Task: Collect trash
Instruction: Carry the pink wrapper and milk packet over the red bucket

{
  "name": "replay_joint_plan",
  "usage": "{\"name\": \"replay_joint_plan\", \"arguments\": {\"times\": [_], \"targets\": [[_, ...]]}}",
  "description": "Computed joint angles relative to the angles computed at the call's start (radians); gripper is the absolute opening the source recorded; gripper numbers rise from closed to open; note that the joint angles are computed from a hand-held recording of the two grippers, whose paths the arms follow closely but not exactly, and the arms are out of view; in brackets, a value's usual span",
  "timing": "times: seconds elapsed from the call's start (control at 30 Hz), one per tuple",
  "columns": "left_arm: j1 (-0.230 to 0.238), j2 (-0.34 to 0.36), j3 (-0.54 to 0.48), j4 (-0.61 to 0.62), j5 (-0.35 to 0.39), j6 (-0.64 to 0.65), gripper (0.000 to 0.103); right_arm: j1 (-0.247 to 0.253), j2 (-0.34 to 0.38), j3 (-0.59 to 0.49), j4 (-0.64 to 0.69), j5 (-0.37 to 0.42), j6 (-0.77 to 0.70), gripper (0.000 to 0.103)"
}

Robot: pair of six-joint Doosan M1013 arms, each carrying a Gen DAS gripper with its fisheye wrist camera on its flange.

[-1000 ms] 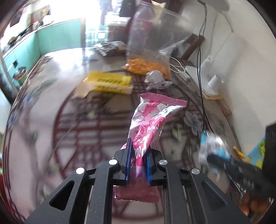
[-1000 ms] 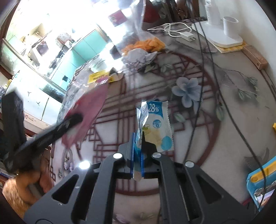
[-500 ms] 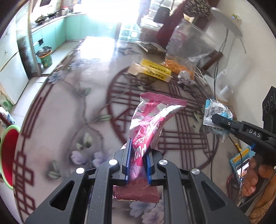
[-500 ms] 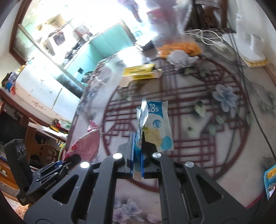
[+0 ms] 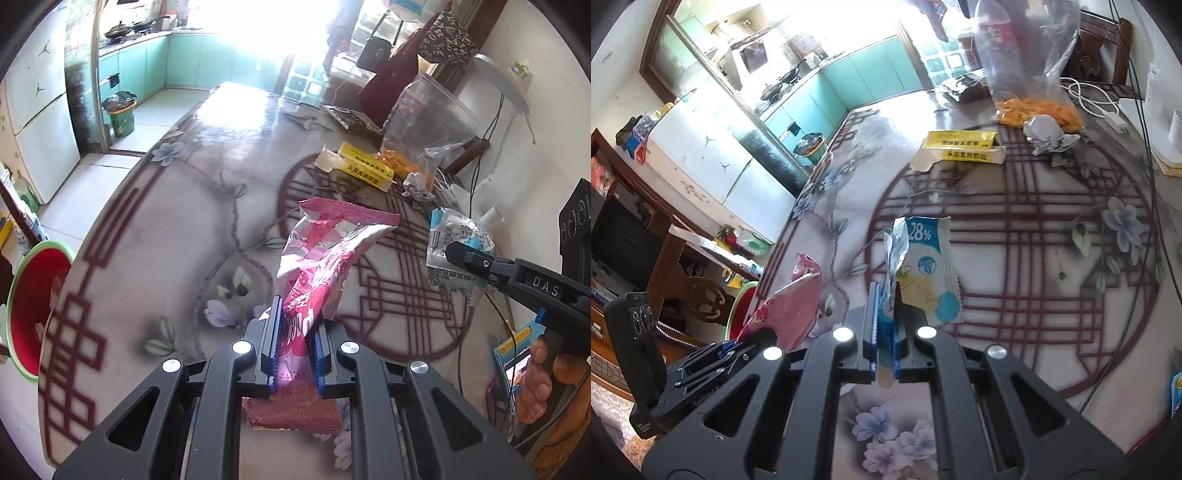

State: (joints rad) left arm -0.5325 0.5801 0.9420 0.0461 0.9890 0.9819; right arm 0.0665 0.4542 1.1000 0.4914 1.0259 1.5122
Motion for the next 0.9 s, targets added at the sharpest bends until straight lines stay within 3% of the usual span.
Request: {"name": "replay_joint_plan", "arguments": {"times": [0.23, 0.9], "targets": [[0.026, -0.034, 0.061, -0.025, -0.037, 0.033, 0.012, 0.036, 0.004, -0.006, -0.043, -0.006, 0.042, 0.006], [0.157, -0.136, 0.214, -0.151, -0.104, 0.219, 0.012, 0.198, 0.019, -0.066, -0.237, -0.04, 0.229, 0.006]]}}
